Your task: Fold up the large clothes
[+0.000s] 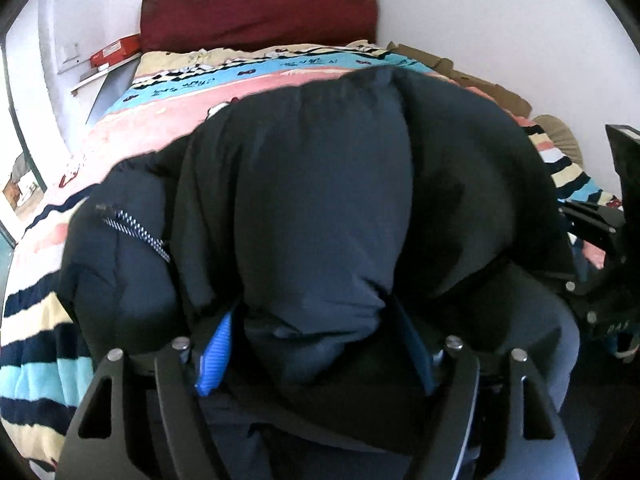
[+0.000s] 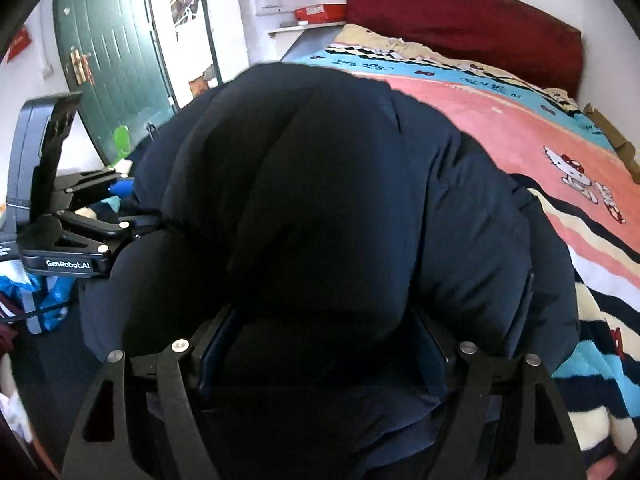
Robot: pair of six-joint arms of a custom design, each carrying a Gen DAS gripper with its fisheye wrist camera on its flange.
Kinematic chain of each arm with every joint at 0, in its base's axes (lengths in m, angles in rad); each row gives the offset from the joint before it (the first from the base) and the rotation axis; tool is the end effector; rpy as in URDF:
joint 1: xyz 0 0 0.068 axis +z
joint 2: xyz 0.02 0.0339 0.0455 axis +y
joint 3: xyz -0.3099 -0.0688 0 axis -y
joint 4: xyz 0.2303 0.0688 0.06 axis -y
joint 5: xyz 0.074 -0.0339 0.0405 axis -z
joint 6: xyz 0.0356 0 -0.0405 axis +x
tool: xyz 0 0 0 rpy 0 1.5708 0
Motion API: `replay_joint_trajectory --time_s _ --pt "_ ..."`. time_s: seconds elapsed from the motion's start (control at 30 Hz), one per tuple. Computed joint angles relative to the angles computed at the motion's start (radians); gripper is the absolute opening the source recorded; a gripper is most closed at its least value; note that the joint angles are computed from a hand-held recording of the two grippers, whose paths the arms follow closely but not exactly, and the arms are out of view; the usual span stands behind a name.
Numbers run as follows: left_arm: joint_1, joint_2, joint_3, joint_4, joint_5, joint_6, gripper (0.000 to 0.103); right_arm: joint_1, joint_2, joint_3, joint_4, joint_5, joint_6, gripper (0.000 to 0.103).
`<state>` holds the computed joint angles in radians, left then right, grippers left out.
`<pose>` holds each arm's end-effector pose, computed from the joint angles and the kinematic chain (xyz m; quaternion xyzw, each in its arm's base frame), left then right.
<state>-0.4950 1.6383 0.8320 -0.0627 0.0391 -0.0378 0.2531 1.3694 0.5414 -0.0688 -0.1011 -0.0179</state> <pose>0.2760 -0.1506 0.2143 0.2193 0.9129 -0.1082 0.3267 0.2181 0.0601 0.2026 -0.1439 0.9317 0.0861 0.3224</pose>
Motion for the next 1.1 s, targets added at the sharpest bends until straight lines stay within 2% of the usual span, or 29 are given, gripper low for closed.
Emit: replay_joint_trajectory --time_s 0.13,0.27,0.37,0.53,0.7,0.83,0.97,1.1 --pt "-0.003 0.064 0.000 0.059 -0.022 0.002 0.074 0.033 0.097 -0.003 0.069 0.060 0.007 0.076" --pt "-0.013 0.110 0.045 0.037 -0.052 -0.003 0.074 0.053 0.165 0.024 0.092 0.122 0.011 0.076" --pt "-0.035 0.088 0.054 -0.003 -0.085 -0.003 0.074 0.050 0.154 0.048 0.044 0.121 0.007 0.076" --pt "-0.078 -0.010 0.029 -0.055 -0.135 -0.029 0.073 0.040 0.047 0.061 -0.080 0.094 0.015 0.076" --pt "-0.085 -0.128 -0.040 -0.086 -0.107 -0.065 0.073 0.059 -0.093 0.029 -0.138 0.096 0.007 0.077" --pt "-0.103 -0.122 -0.088 -0.058 -0.131 -0.097 0.074 0.039 -0.062 -0.007 -0.087 0.065 0.012 0.077" --pt "-0.102 -0.096 -0.102 -0.021 -0.141 -0.124 0.075 0.059 0.016 -0.007 -0.027 0.105 0.025 0.078" --pt "-0.101 -0.124 -0.095 -0.046 -0.139 -0.123 0.075 0.044 0.022 0.017 -0.057 0.102 0.015 0.078"
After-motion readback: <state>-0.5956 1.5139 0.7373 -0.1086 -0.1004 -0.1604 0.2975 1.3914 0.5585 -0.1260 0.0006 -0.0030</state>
